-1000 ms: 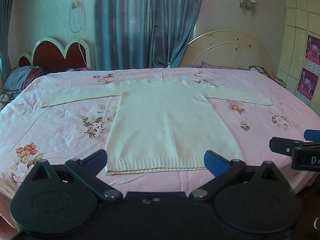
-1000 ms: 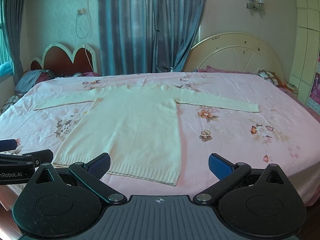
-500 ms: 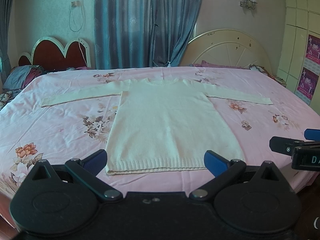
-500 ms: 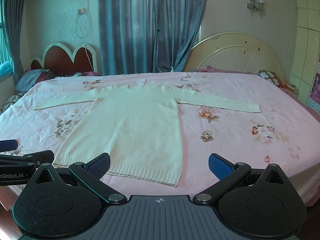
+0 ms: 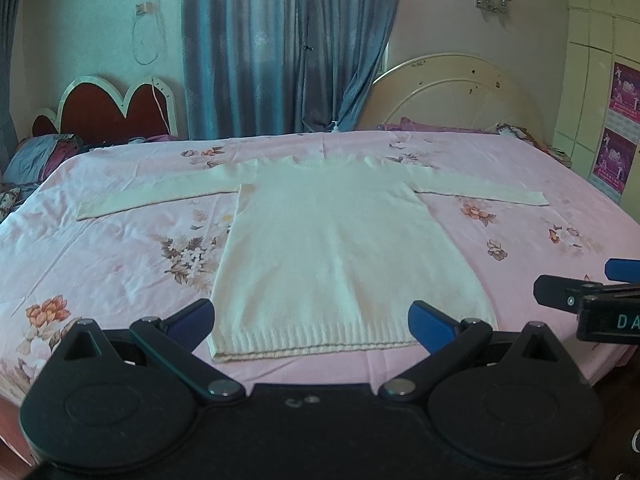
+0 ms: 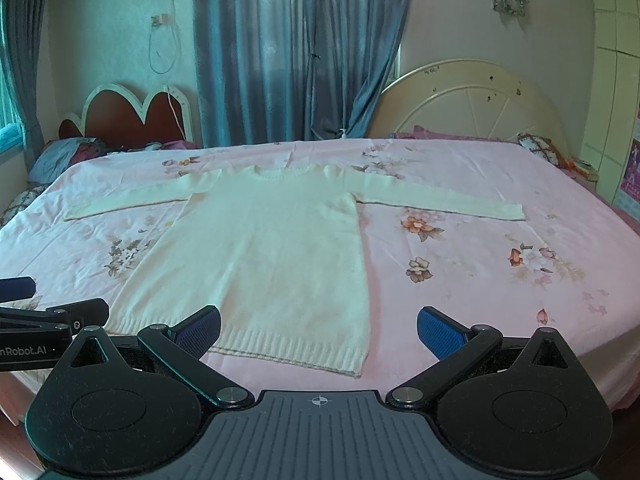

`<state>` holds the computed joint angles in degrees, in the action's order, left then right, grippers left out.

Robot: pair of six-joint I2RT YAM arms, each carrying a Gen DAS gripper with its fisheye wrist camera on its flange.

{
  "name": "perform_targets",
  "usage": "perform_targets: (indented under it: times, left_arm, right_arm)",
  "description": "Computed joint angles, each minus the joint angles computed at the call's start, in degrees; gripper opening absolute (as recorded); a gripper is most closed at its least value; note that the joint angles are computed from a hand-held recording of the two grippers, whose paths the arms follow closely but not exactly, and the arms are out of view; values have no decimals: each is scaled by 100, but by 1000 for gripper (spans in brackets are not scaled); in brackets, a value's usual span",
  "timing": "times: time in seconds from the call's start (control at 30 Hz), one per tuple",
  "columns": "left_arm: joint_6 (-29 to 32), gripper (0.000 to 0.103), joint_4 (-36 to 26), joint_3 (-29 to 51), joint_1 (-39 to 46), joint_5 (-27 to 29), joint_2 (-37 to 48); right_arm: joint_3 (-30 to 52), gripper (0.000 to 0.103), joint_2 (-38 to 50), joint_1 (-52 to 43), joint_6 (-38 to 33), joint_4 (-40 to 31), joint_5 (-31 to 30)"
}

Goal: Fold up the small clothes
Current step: 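Move the right gripper to the sweater's sleeve cuff and grasp it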

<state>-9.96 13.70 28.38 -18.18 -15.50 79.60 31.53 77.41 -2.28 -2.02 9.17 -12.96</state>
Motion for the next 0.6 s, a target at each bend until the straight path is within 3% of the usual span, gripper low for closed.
perform_targets:
  times: [0.33,0.6]
  left_arm:
    - [457,103,387,969,579,676,1261]
    - [854,103,355,2094,1054,1201,2372]
  right_arm:
    - [962,103,1244,250,240,318,413]
    - [2049,103,2320,500,525,325,837]
